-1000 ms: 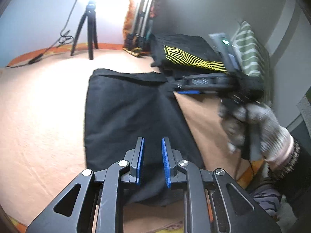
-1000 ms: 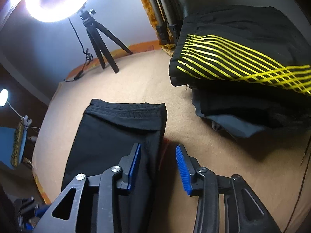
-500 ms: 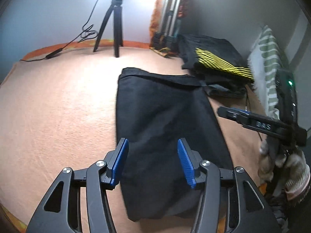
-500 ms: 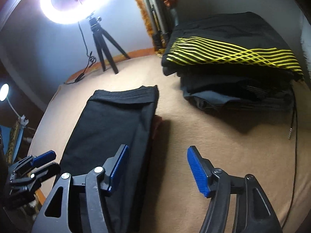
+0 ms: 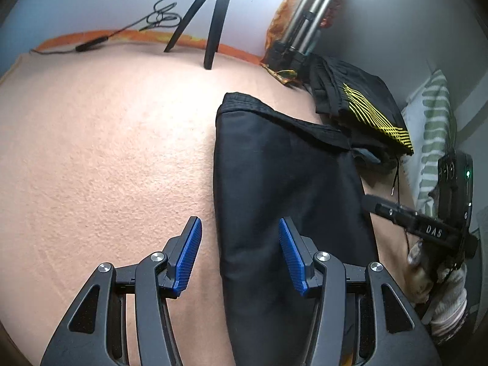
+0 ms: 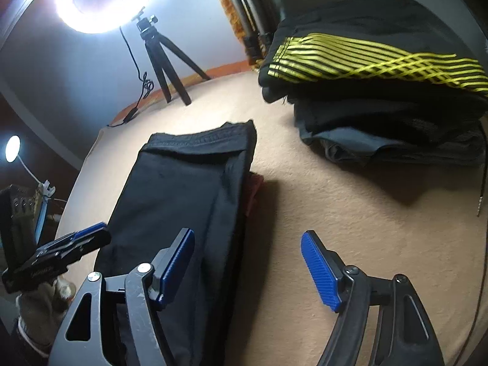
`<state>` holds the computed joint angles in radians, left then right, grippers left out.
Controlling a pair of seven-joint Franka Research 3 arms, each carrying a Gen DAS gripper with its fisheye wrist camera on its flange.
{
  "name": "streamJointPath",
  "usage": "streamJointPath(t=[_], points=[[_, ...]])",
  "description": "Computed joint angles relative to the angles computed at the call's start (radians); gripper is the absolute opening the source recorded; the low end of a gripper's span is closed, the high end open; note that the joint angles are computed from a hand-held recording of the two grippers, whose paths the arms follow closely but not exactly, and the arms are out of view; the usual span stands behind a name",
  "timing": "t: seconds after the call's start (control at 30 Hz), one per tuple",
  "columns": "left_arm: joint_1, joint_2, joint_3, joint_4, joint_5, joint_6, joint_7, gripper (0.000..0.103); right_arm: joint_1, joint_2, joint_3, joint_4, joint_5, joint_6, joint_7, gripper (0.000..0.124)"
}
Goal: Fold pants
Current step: 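Move both open grippers to the sides of the folded black pants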
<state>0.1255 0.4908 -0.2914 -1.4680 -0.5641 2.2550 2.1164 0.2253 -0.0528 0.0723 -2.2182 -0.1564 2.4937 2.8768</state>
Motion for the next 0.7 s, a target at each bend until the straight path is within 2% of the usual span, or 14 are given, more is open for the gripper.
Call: streamJointPath(t=[0.23,0.47,0.7], points=[[0.007,0.071,-0.012,0.087,-0.012,-0.092,-0.039,0.051,-0.005,0.002,-0.011,-0.055,0.085,0.132,-0.031,0.076],[0.011,0.095,-0.019,0.113,-0.016,-0.115,-0.048,0.051,-0.003,-0.006,-0.012,-0.111,0.221,0.217,-0.102,0.071],[0.014,0.109,-0.025,0.130,-0.020,-0.125,-0.042,0.051,0.000,-0.013,-0.006,-0.139,0.285,0.281,-0.148,0.065]])
